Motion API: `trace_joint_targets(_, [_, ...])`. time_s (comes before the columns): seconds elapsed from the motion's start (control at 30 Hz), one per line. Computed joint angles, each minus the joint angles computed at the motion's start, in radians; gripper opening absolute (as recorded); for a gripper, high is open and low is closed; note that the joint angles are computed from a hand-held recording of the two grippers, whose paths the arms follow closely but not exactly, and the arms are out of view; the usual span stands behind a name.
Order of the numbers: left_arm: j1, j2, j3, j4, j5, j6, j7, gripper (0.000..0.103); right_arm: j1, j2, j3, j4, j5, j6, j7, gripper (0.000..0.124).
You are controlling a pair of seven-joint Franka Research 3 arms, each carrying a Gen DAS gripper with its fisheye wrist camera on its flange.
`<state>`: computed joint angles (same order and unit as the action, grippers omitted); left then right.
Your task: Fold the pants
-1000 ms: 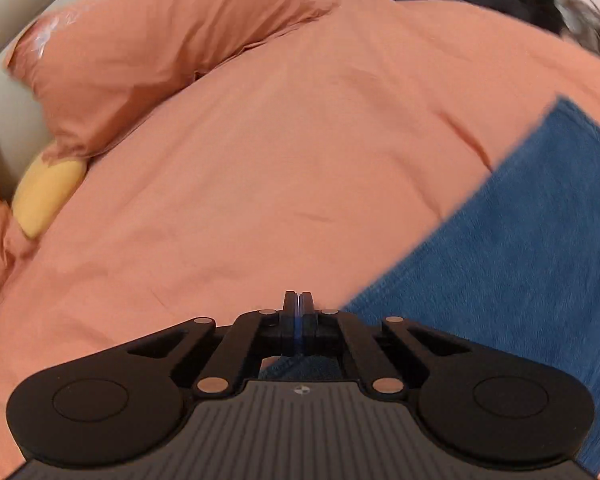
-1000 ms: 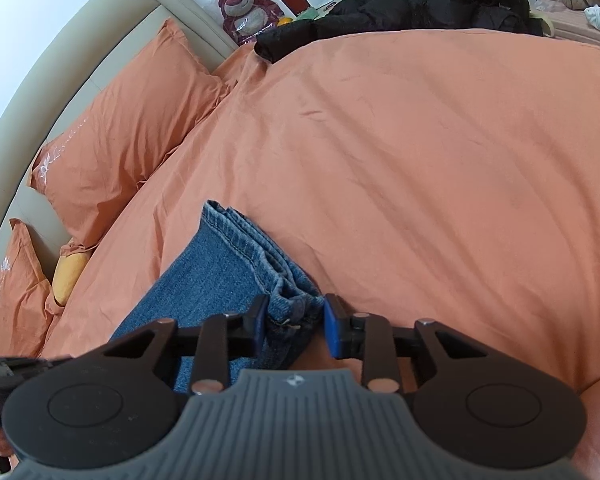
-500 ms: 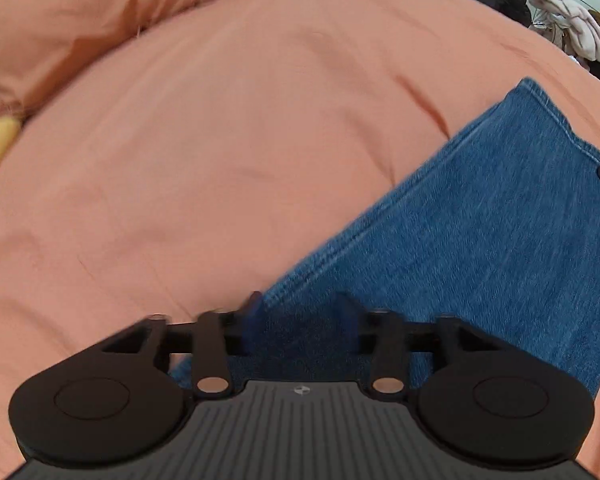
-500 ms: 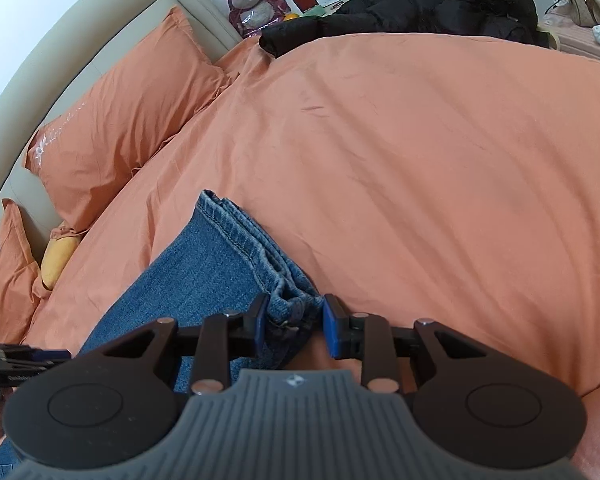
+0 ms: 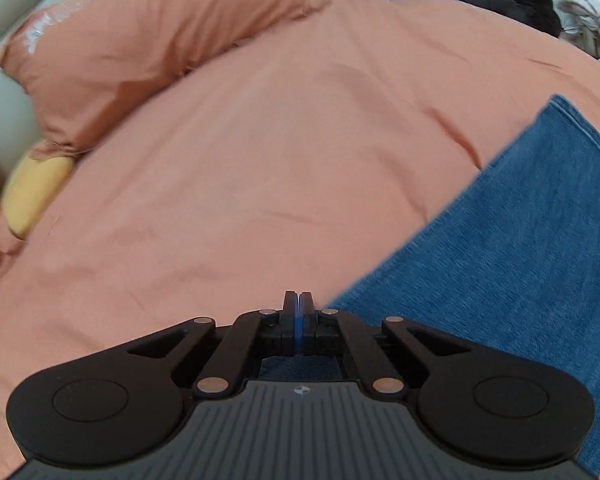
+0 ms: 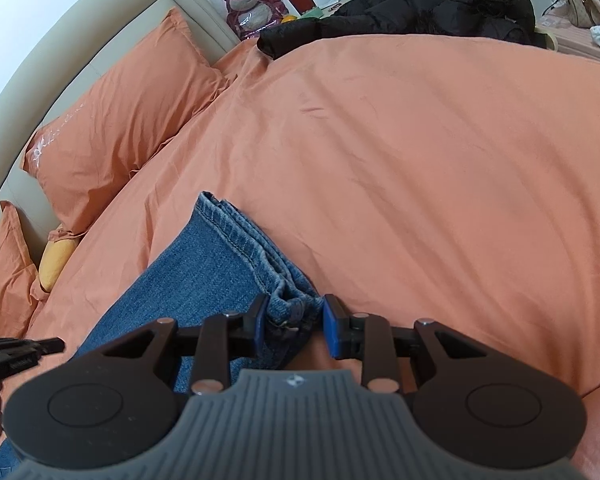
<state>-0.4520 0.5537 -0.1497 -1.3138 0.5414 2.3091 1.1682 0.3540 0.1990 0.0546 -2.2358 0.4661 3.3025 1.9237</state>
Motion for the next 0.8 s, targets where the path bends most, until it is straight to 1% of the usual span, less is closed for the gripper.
trace_joint_targets(0.03, [0.02, 0.0, -0.017, -0.007, -0.042, 0.013, 0.004, 0.003, -0.033, -0.001, 0.032, -0.002, -0.004, 0.003, -0.002, 0.025])
trace_joint_targets(0.1, [0.07, -0.041, -0.048, -0.08, -0.106, 0.09, 0.049, 0.023, -0.055, -0.001, 0.053, -0.004, -0.008, 0.005, -0.003, 0.025])
trace_joint_targets(0.13, [0.075, -0.057, -0.047, -0.101, -0.107, 0.103, 0.067, 0.031, -0.039, -0.001, 0.037, -0.002, -0.009, 0.001, -0.004, 0.025])
trace_joint_targets(0.17, [0.092, -0.071, -0.056, -0.118, -0.127, 0.111, 0.102, 0.049, -0.01, 0.0, 0.008, 0.0, -0.008, -0.003, -0.004, 0.026])
trace_joint_targets(0.2, [0.115, -0.081, -0.074, -0.128, -0.169, 0.11, 0.145, 0.057, 0.019, 0.001, -0.022, 0.002, -0.008, -0.006, -0.003, 0.026])
trace_joint_targets(0.23, [0.137, -0.08, -0.091, -0.124, -0.217, 0.092, 0.19, 0.057, 0.044, 0.002, -0.047, 0.004, -0.007, -0.008, -0.001, 0.026])
trace_joint_targets(0.37, [0.13, -0.094, -0.078, -0.15, -0.222, 0.041, 0.251, 0.057, 0.114, 0.002, -0.117, 0.007, -0.008, -0.016, 0.009, 0.025])
trace_joint_targets(0.43, [0.134, -0.093, -0.077, -0.164, -0.238, 0.036, 0.262, 0.056, 0.12, 0.004, -0.122, 0.006, -0.01, -0.012, 0.011, 0.025])
trace_joint_targets(0.47, [0.138, -0.097, -0.079, -0.18, -0.25, 0.051, 0.26, 0.048, 0.122, 0.005, -0.123, 0.006, -0.01, -0.011, 0.011, 0.025])
trace_joint_targets(0.5, [0.131, -0.099, -0.072, -0.191, -0.244, 0.065, 0.237, 0.034, 0.125, 0.007, -0.126, 0.007, -0.011, -0.01, 0.01, 0.025])
trace_joint_targets(0.53, [0.111, -0.101, -0.055, -0.198, -0.209, 0.082, 0.201, 0.02, 0.125, 0.008, -0.126, 0.007, -0.013, -0.007, 0.007, 0.025])
trace_joint_targets(0.57, [0.091, -0.102, -0.042, -0.196, -0.171, 0.078, 0.176, 0.002, 0.131, 0.011, -0.132, 0.008, -0.014, -0.004, 0.003, 0.025])
trace_joint_targets(0.63, [0.052, -0.115, -0.018, -0.205, -0.079, 0.084, 0.126, 0.0, 0.165, 0.014, -0.166, 0.011, -0.01, -0.007, -0.001, 0.026])
trace_joint_targets(0.7, [0.025, -0.147, 0.001, -0.247, 0.019, 0.118, 0.072, 0.0, 0.213, 0.014, -0.215, 0.013, -0.004, -0.014, 0.004, 0.026])
trace_joint_targets(0.73, [0.017, -0.163, 0.008, -0.265, 0.058, 0.134, 0.031, 0.0, 0.224, 0.013, -0.225, 0.013, -0.004, -0.014, 0.006, 0.026])
trace_joint_targets(0.8, [0.019, -0.178, 0.008, -0.277, 0.094, 0.154, -0.024, 0.0, 0.257, 0.013, -0.257, 0.012, -0.004, -0.014, 0.01, 0.026])
